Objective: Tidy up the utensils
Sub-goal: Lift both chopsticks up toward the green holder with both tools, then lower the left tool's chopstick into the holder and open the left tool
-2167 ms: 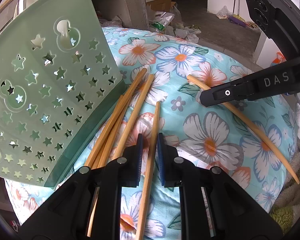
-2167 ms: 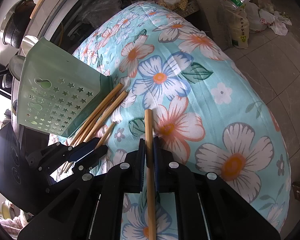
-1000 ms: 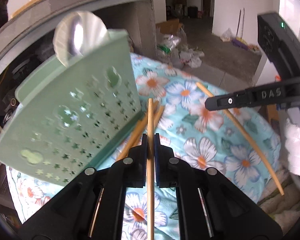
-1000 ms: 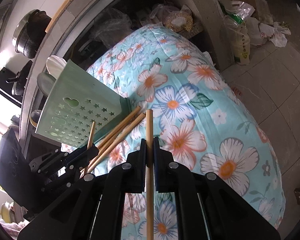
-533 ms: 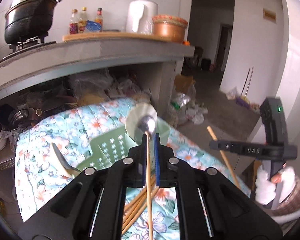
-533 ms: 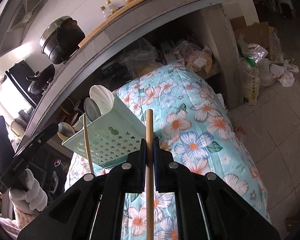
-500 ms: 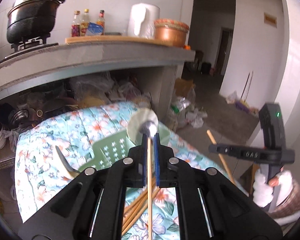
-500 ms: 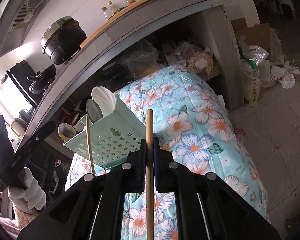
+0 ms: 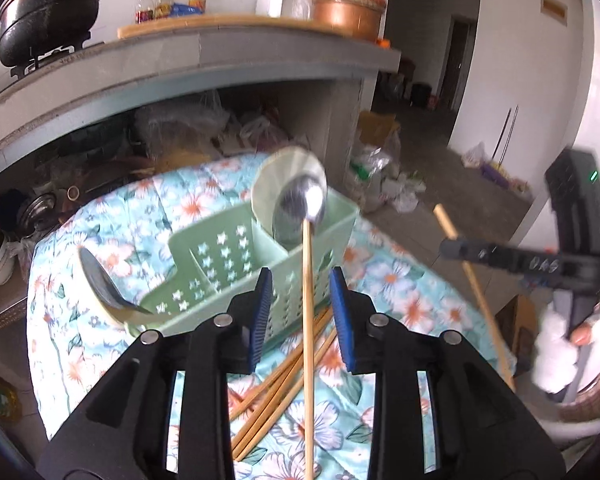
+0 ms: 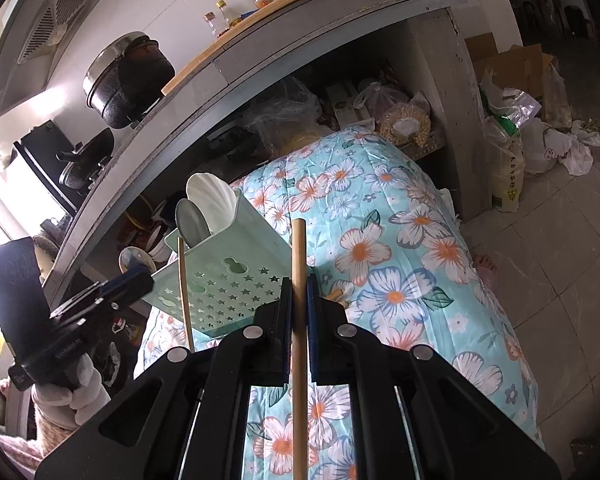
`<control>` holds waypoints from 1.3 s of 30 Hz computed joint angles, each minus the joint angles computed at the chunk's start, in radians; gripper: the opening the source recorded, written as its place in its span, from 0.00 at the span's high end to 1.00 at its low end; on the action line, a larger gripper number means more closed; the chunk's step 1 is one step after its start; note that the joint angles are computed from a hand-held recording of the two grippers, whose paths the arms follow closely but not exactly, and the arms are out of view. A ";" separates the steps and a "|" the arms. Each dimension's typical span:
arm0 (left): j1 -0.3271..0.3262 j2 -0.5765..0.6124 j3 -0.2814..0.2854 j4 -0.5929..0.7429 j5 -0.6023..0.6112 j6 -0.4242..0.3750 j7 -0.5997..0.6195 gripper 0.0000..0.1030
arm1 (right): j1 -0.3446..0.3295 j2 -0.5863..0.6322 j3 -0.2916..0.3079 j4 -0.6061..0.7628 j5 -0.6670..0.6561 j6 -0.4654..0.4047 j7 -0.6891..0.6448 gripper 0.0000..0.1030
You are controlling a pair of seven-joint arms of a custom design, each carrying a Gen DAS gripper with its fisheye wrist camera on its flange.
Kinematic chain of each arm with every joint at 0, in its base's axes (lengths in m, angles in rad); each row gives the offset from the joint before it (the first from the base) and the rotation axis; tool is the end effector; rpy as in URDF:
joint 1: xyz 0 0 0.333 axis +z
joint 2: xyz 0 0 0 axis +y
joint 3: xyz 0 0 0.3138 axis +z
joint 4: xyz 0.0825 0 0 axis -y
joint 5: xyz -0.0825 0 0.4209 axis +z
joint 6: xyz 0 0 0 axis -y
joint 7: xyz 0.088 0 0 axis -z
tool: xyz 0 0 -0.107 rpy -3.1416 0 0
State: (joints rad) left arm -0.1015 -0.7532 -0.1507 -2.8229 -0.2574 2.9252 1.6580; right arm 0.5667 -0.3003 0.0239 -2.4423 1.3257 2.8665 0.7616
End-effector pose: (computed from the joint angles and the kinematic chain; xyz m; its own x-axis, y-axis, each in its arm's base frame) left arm 0.3843 -0.0819 0.4825 -0.1445 -0.9879 0.0570 -0.6565 0.0525 -0.7525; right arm 0.4441 0.2331 0.4421 0.3834 -0.7624 -0.5213 -0.7772 0.0387 -0.6281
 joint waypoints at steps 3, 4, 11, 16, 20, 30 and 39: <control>0.029 0.028 -0.041 0.006 0.023 -0.033 -0.029 0.73 | -0.001 0.004 0.000 0.002 0.000 0.000 0.001 0.93; 0.043 0.037 -0.057 0.009 0.035 -0.042 -0.045 0.73 | -0.002 0.007 0.000 0.003 -0.001 -0.002 0.002 0.93; 0.114 0.111 -0.123 0.043 0.133 -0.094 -0.150 0.74 | -0.009 0.016 0.005 0.006 -0.004 -0.013 0.013 0.93; 0.092 0.133 -0.095 0.047 0.154 -0.083 -0.168 0.95 | -0.011 0.013 0.005 0.002 -0.003 -0.013 0.015 0.93; 0.066 0.084 -0.077 0.015 0.152 -0.050 -0.164 0.95 | -0.011 0.011 0.004 0.000 0.001 -0.012 0.014 0.93; 0.025 -0.116 0.011 -0.019 0.052 0.093 -0.102 0.95 | -0.008 0.004 0.008 -0.001 0.012 -0.014 -0.005 0.93; -0.051 -0.002 0.121 0.032 -0.059 0.523 -0.094 0.95 | 0.000 -0.007 0.011 -0.011 0.010 -0.003 0.003 0.93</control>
State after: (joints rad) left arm -0.1527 -0.7553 -0.0300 -2.7908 -0.3163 3.4479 1.5635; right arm 0.5665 -0.3070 0.0345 -2.4534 1.3359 2.8636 0.7648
